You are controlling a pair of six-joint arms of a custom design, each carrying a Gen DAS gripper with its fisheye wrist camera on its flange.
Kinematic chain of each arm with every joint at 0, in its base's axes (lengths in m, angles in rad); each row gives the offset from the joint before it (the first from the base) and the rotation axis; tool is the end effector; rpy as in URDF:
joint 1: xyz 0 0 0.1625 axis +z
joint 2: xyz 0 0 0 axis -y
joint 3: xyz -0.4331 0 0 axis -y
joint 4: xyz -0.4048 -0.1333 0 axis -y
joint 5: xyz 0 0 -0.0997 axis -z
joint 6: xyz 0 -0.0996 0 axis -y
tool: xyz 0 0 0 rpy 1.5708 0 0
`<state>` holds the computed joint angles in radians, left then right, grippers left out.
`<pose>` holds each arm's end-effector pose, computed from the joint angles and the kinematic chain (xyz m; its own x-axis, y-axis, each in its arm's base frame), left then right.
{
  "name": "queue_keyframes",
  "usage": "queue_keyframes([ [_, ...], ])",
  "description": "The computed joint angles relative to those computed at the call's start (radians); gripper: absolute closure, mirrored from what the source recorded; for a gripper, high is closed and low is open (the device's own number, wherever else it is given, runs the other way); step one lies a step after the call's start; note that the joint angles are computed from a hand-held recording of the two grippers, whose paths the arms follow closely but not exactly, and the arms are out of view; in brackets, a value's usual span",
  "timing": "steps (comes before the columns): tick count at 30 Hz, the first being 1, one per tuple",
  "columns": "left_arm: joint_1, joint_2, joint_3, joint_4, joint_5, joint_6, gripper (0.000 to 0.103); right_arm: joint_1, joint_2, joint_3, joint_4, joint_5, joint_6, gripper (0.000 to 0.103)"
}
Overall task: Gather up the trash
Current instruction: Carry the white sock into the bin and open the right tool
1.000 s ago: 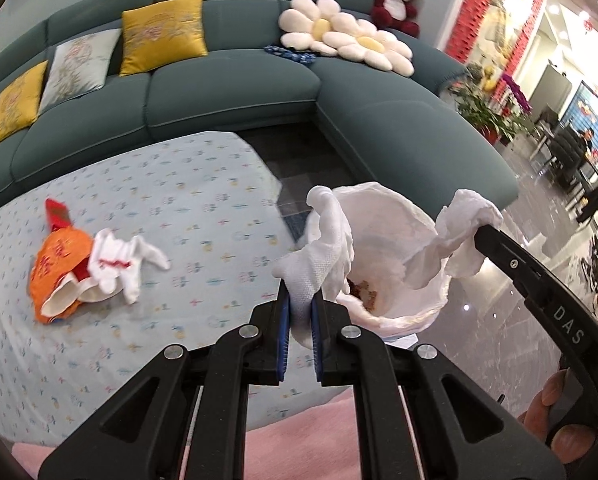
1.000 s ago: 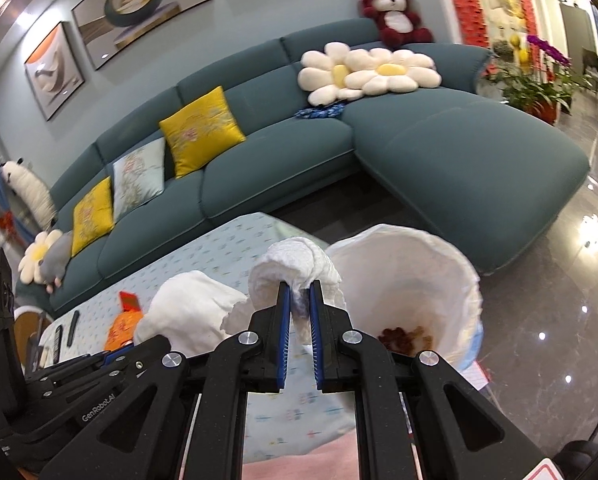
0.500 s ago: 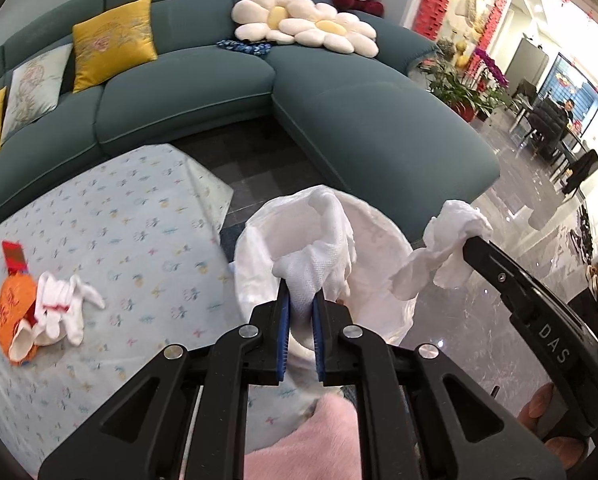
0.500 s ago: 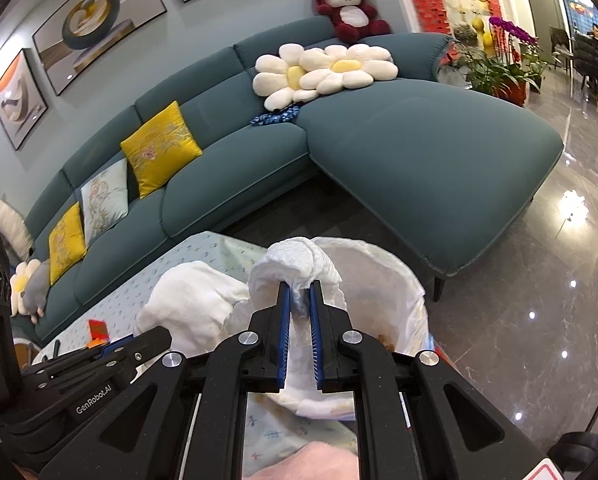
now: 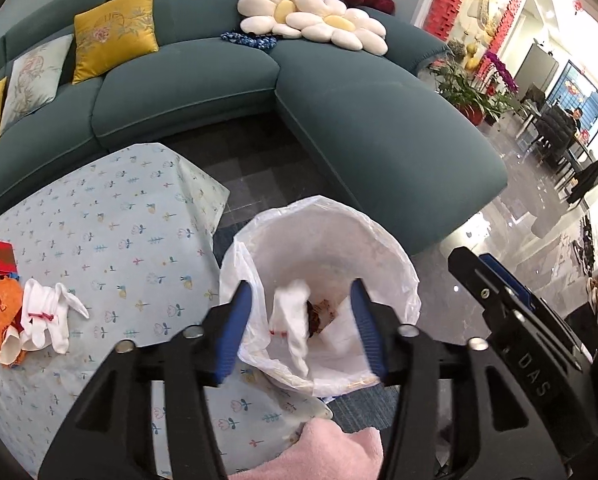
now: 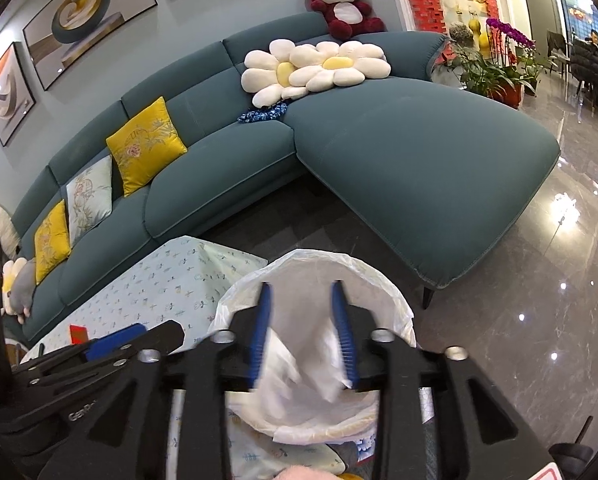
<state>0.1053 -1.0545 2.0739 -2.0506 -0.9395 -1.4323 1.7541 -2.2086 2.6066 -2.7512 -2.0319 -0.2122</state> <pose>-0.4473 -0.2404 0.0741 -0.8151 0.0259 -0.5788 0.3324 0.8391 -0.4306 0.1329 -0.2285 0.3606 -0.8895 -0.0049 0.4570 -0.3239 0.7123 -0.6227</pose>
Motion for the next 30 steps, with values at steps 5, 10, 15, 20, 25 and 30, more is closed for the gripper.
queue_keyframes([
  [5,-0.009,-0.039,0.032,0.004,-0.006,-0.051,0.051,0.028,0.01,0.001,0.004,-0.024,0.006,0.062],
  [10,-0.035,-0.077,0.053,0.061,-0.008,-0.102,0.051,0.085,0.01,0.007,0.026,-0.06,0.036,0.058],
  [15,-0.073,-0.153,0.09,0.139,-0.011,-0.204,0.045,0.179,0.024,0.009,0.056,-0.103,0.091,0.052],
  [20,-0.113,-0.235,0.124,0.237,-0.022,-0.3,0.045,0.282,0.055,0.008,0.079,-0.14,0.163,0.048],
  [25,-0.16,-0.331,0.154,0.367,-0.033,-0.422,0.038,0.391,0.114,0.01,0.111,-0.175,0.249,0.048],
  [30,-0.215,-0.447,0.186,0.506,-0.062,-0.554,0.035,0.511,0.198,-0.001,0.134,-0.198,0.34,0.048],
])
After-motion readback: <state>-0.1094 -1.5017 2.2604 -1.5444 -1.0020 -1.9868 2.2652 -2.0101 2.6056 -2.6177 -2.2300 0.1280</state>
